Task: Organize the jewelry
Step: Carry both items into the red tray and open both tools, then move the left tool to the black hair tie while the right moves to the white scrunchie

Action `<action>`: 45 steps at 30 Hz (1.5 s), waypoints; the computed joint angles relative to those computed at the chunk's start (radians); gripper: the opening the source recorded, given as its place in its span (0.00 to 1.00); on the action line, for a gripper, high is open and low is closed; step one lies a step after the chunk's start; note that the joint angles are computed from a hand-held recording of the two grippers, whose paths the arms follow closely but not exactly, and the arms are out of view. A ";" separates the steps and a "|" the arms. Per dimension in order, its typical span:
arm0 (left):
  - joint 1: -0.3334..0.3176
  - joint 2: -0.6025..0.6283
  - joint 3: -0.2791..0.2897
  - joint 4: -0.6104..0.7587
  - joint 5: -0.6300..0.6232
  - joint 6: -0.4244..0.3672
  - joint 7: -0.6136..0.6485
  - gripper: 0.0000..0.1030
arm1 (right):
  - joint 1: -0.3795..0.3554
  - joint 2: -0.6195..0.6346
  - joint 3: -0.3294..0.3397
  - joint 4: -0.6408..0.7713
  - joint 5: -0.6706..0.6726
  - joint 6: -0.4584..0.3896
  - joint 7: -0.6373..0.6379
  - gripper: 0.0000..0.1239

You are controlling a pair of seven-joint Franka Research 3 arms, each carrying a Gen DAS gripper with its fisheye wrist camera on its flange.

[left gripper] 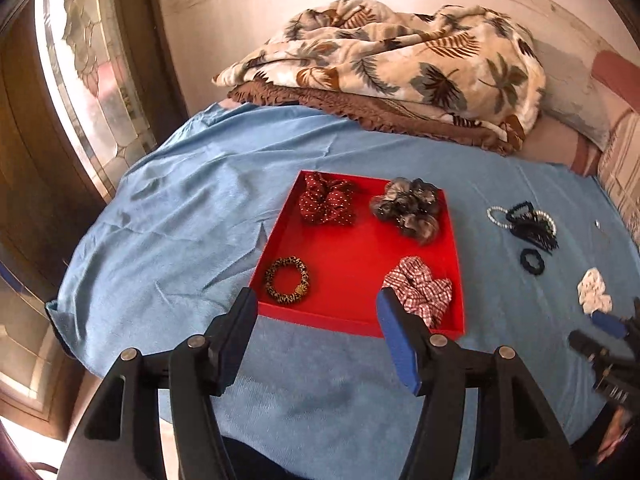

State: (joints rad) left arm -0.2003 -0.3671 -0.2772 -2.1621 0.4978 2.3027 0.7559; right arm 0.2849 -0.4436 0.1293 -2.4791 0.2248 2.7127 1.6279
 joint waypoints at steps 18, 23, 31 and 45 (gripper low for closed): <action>-0.081 0.121 -0.057 0.114 0.053 -0.080 0.075 0.63 | -0.160 -0.155 -0.054 -0.178 -0.021 0.030 0.083 0.61; -0.105 0.185 -0.057 0.161 0.067 -0.099 0.076 0.63 | -0.180 -0.172 -0.084 -0.220 0.011 0.060 0.075 0.62; -0.146 0.355 -0.029 0.293 -0.063 -0.041 0.123 0.63 | -0.236 -0.175 -0.116 -0.252 0.038 0.091 0.062 0.62; -0.222 0.906 0.026 0.921 -0.212 -0.066 0.264 0.63 | -0.210 -0.027 -0.179 -0.189 0.134 0.157 -0.029 0.62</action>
State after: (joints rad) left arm -0.4221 0.5388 -0.2509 -1.2415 0.2855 2.2369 1.0195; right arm 0.0746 -0.4702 -0.0494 -2.6681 0.3588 2.8693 1.5987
